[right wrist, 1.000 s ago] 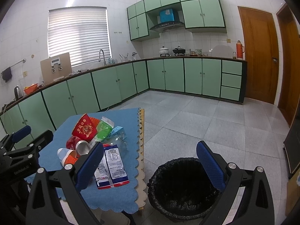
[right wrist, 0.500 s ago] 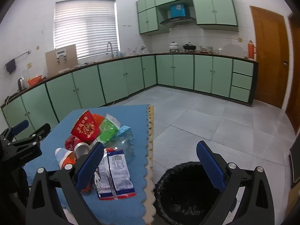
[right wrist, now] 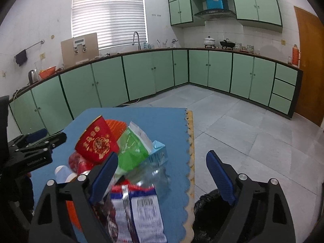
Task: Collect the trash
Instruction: 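Grasp the red gold-trimmed packet with the left gripper while the right gripper grasps the green-white packet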
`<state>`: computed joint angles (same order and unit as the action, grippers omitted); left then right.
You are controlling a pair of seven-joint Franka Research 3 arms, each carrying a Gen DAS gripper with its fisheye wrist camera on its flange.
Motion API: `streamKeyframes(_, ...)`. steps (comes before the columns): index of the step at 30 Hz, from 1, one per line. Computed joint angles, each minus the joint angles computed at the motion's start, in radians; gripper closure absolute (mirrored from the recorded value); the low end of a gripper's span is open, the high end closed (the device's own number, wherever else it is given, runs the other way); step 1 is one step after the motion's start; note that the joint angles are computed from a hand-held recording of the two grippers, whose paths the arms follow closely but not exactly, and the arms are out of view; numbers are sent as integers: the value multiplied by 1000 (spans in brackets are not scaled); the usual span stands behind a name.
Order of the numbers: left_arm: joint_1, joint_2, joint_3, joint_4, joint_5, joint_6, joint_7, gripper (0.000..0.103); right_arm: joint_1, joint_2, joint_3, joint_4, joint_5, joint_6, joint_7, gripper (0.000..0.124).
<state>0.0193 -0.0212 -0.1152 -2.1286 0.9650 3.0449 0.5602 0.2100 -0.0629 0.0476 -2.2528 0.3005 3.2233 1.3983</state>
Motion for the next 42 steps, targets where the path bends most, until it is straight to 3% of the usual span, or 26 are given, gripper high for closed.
streamKeyframes(5,-19,75,7,65,-66,15,90,28,-24,73,-1,71,-161,-19,145,37)
streamKeyframes(11,-39,136,-11,99,-329,8,346,48,7,127,-38,127,-163,-43,158,37)
streamKeyframes(18,-61,163,-18,106,-486,13,515,59,-28,162,18,172,8,-72,-2,37)
streamKeyframes(22,-42,176,-59,112,-613,6,642,66,-66,187,76,210,157,-100,-141,40)
streamKeyframes(26,-67,178,-36,111,-623,17,649,75,-76,204,99,239,274,-144,-249,42)
streamKeyframes(27,-78,177,-24,109,-612,23,634,80,-72,207,97,244,291,-153,-264,43)
streamKeyframes(28,-72,174,-31,101,-628,31,647,92,-74,211,102,253,321,-173,-292,45)
streamKeyframes(29,-55,171,-51,94,-664,38,677,93,-80,215,110,263,361,-195,-327,49)
streamKeyframes(32,-68,162,-38,80,-666,57,668,99,-81,228,111,295,455,-264,-409,57)
streamKeyframes(39,-70,150,-36,60,-678,82,668,101,-56,246,86,339,521,-361,-480,80)
streamKeyframes(42,-103,141,9,53,-613,98,602,101,-55,241,87,350,575,-376,-533,92)
